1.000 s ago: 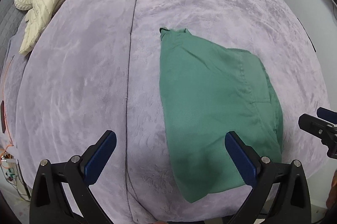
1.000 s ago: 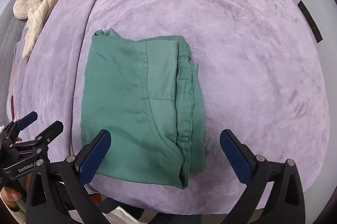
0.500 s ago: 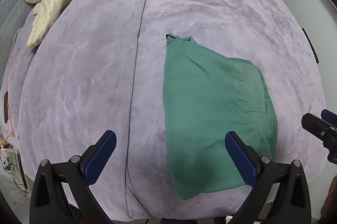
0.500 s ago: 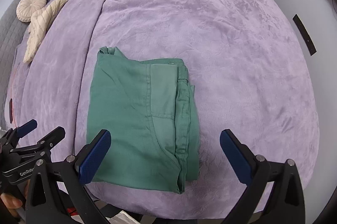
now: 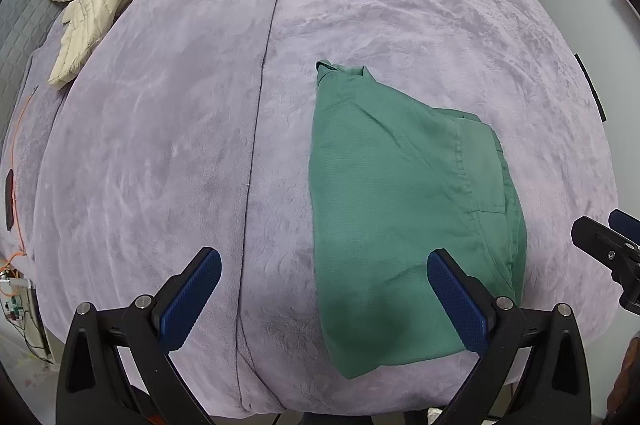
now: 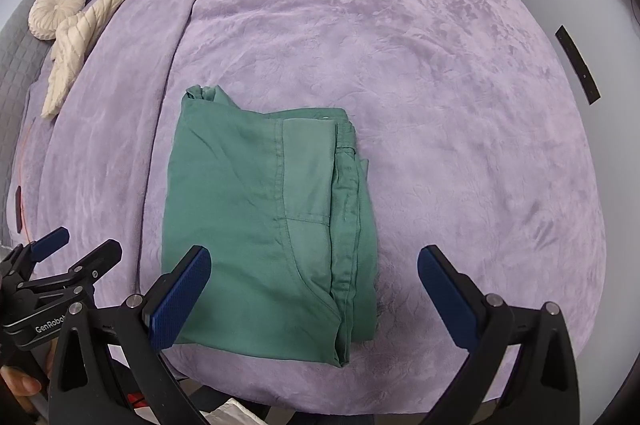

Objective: Fold small clothes

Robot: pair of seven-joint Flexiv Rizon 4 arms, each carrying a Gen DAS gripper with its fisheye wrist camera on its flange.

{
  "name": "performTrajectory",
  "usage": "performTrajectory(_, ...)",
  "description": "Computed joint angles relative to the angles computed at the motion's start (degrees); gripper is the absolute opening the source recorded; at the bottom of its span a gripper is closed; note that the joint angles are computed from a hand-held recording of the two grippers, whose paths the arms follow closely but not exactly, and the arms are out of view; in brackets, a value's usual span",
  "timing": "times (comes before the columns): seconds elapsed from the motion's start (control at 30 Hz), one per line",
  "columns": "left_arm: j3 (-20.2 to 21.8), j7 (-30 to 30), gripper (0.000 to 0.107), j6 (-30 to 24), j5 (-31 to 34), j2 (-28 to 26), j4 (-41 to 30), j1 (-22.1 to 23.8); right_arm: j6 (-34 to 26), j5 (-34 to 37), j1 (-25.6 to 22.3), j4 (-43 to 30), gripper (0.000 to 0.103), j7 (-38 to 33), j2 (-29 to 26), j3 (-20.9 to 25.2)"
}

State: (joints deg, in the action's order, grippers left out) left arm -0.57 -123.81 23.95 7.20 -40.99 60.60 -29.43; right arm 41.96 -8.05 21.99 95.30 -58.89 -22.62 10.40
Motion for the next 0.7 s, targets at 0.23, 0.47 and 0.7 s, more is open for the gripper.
performTrajectory(0.23, 0.09, -0.29, 0.103, -0.05, 0.06, -0.02, 0.15, -0.01, -0.41, -0.02, 0.03, -0.28, 0.103, -0.30, -0.16, 0.00)
performTrajectory(0.47, 0.04, -0.63, 0.103, -0.62, -0.01, -0.44, -0.34, -0.06, -0.81, 0.23, -0.04, -0.63, 0.103, -0.52, -0.37, 0.00)
performTrajectory(0.7, 0.01, -0.53, 0.103, -1.24, -0.21, -0.71, -0.84, 0.01, -1.41, 0.53, -0.25, -1.38, 0.103, -1.38, -0.85, -0.05)
